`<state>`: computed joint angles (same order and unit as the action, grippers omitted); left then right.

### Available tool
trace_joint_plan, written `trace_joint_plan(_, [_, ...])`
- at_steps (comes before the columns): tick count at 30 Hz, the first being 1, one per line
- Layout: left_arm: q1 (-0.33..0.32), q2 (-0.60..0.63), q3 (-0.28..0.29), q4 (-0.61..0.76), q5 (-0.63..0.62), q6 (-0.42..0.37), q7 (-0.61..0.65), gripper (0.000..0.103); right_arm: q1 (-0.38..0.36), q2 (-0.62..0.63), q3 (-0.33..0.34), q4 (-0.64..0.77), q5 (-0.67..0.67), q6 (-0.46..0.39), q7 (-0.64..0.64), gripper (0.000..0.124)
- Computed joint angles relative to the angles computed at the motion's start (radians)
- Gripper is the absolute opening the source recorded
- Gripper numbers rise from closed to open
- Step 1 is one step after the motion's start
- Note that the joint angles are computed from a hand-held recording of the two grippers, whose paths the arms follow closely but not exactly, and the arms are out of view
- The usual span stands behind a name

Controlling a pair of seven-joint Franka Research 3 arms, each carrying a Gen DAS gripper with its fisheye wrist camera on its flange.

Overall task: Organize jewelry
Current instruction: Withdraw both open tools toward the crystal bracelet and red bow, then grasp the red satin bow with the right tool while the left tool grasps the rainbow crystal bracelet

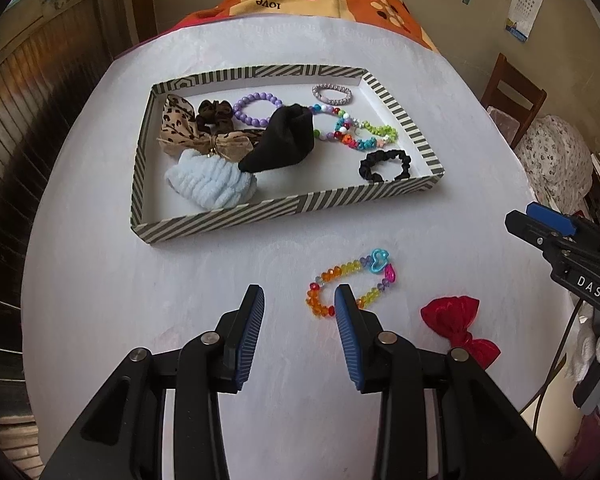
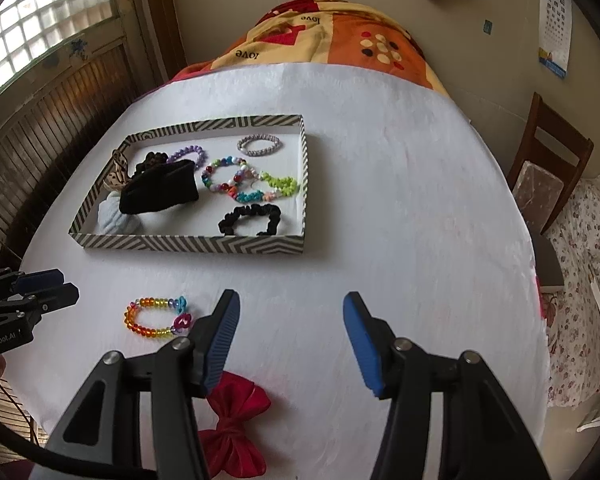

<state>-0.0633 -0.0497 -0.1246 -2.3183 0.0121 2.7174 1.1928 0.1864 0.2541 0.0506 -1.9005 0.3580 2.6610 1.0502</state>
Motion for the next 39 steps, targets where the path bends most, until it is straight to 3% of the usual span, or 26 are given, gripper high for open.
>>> trace_joint_plan(15, [-0.002,-0.008,0.003,-0.010,-0.026,-0.002,0.000,0.029,-0.006,-0.009,-0.001,-0.014,0.011,-0.019,-0.024,0.058])
trace_joint_plan(22, [-0.010,0.005,0.018,-0.008,-0.261,-0.029,0.171,0.029,-0.038,-0.012,0.012,-0.018,0.078,-0.075,-0.097,0.058])
trace_joint_plan(25, [-0.005,0.020,0.014,0.001,-0.290,-0.057,0.204,0.029,-0.055,-0.015,0.013,-0.027,0.117,-0.139,-0.153,0.059])
trace_joint_plan(31, [0.009,0.067,-0.003,0.015,-0.264,-0.034,0.168,0.029,-0.056,-0.024,0.004,-0.076,0.152,-0.225,-0.197,0.059])
trace_joint_plan(35, [0.008,0.089,-0.011,0.029,-0.125,-0.033,0.077,0.029,-0.043,-0.029,0.004,-0.100,0.155,-0.232,-0.199,0.059])
trace_joint_plan(39, [0.012,0.106,-0.016,0.043,-0.094,-0.032,0.051,0.029,-0.026,-0.036,0.006,-0.124,0.141,-0.216,-0.206,0.059])
